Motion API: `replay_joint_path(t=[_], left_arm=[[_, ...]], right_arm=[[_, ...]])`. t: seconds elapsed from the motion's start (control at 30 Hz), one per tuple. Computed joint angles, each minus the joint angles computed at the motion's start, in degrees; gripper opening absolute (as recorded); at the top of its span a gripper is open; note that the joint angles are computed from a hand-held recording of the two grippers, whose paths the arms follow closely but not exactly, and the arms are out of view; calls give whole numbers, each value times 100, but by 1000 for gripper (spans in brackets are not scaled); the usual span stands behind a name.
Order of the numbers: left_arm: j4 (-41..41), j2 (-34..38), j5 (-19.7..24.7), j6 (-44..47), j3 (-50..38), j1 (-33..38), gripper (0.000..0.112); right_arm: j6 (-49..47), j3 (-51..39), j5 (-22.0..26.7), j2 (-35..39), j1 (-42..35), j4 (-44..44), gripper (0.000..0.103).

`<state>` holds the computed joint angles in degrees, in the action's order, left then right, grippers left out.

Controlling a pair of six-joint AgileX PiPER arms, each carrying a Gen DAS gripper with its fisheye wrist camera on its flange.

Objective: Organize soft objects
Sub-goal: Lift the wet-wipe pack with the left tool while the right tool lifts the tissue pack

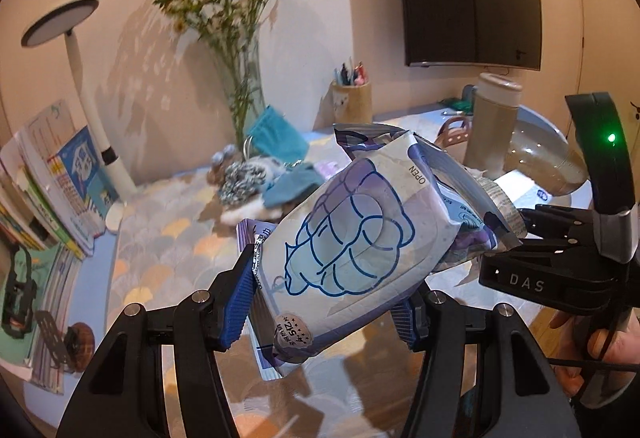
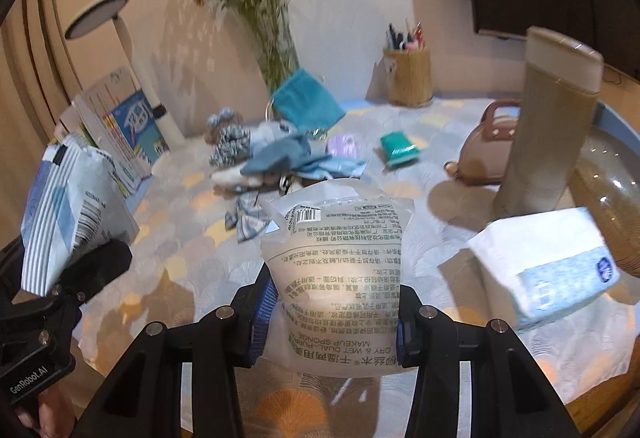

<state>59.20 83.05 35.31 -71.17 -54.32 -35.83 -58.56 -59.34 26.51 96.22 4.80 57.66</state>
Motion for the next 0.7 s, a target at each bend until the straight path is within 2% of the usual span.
replay_joint_path(t=[0.2, 0.37, 0.43, 0.47, 0.53, 0.7], left_arm=[[160, 228, -49, -176, -389, -211, 57], [92, 757, -109, 53, -1082, -419, 57], [213, 1072, -56, 52, -1444, -553, 57], [188, 1208, -34, 118, -1611, -589, 57], [-207, 1589, -96, 577, -2137, -609, 57], [-1398, 2527, -211, 1955, -3561, -576, 57]], right_arm=[[-307, 223, 37, -538, -426, 267, 46], [-439, 277, 36, -866, -984, 351, 46], [-507, 144, 289, -833, -1317, 401, 46], [-543, 11, 588, -763, -1584, 476, 46], [-634, -203, 955, -631, -1999, 647, 46], [-598, -715, 904, -372, -2681, 615, 46]])
